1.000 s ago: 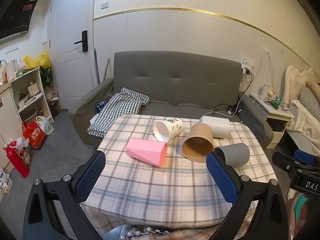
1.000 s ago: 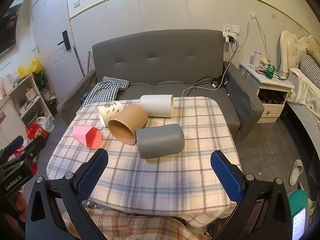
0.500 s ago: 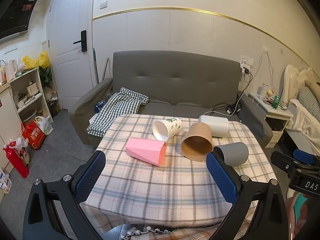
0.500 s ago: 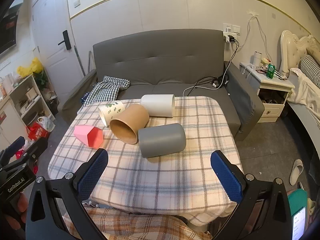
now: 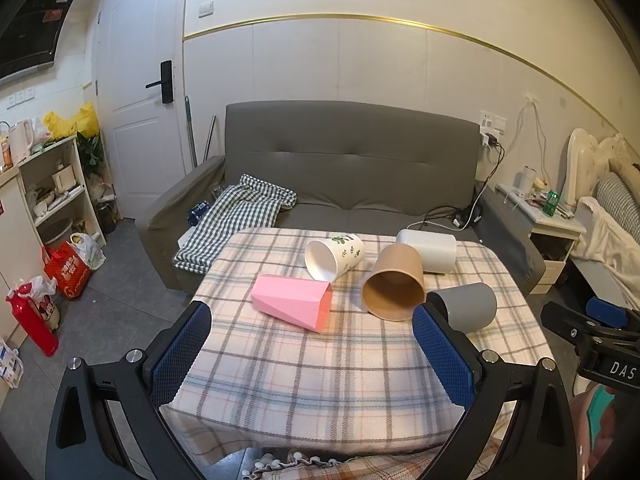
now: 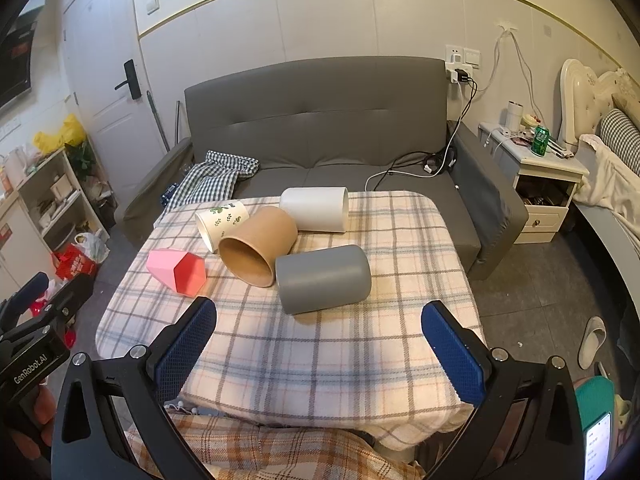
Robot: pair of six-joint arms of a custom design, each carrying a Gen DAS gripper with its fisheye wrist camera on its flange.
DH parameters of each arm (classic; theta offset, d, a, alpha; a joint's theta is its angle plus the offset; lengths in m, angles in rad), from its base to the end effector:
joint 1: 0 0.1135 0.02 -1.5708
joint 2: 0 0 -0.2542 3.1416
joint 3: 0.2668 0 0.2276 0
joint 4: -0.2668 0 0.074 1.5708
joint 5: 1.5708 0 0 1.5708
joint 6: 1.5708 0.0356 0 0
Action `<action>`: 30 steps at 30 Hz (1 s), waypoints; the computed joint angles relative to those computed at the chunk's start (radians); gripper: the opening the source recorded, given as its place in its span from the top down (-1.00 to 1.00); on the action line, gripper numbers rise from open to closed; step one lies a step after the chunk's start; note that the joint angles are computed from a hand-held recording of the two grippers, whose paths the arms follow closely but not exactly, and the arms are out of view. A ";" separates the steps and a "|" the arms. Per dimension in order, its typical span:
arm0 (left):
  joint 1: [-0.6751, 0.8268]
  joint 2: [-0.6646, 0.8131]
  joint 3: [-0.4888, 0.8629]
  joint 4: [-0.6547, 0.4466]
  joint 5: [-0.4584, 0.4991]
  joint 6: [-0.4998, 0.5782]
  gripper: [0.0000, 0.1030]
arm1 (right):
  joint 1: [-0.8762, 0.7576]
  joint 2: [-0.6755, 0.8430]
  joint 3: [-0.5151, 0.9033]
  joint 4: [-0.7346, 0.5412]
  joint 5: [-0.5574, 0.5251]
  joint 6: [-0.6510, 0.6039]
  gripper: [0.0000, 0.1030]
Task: Flip cup upside down
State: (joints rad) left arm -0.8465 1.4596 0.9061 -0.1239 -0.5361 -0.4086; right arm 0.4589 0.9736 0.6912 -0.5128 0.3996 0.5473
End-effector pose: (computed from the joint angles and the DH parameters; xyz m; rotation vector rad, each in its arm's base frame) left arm 0.2068 -0.2064 0.2362 0.1886 2.1341 -0.1252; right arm 0.1670 0.0670 0.2439 0.2893 2.2707 0.0446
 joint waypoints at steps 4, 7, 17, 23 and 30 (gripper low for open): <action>-0.001 -0.002 -0.006 0.003 0.001 0.001 -1.00 | -0.001 0.000 0.001 -0.003 -0.001 0.001 -1.00; -0.003 0.001 -0.003 0.002 -0.001 -0.001 -1.00 | -0.001 0.003 0.004 -0.006 -0.002 0.003 -1.00; -0.002 0.002 -0.003 0.003 0.000 0.000 -1.00 | -0.006 -0.006 -0.009 -0.002 -0.007 -0.001 -1.00; -0.002 0.003 -0.001 0.001 0.001 0.000 -1.00 | -0.005 -0.004 -0.007 -0.003 -0.007 -0.001 -1.00; -0.002 0.003 0.000 0.000 0.001 -0.001 -1.00 | -0.003 -0.002 -0.005 -0.004 -0.006 0.002 -1.00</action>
State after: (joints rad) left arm -0.8482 1.4622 0.9057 -0.1242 -0.5355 -0.4094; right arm 0.4558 0.9718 0.6858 -0.5172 0.3941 0.5489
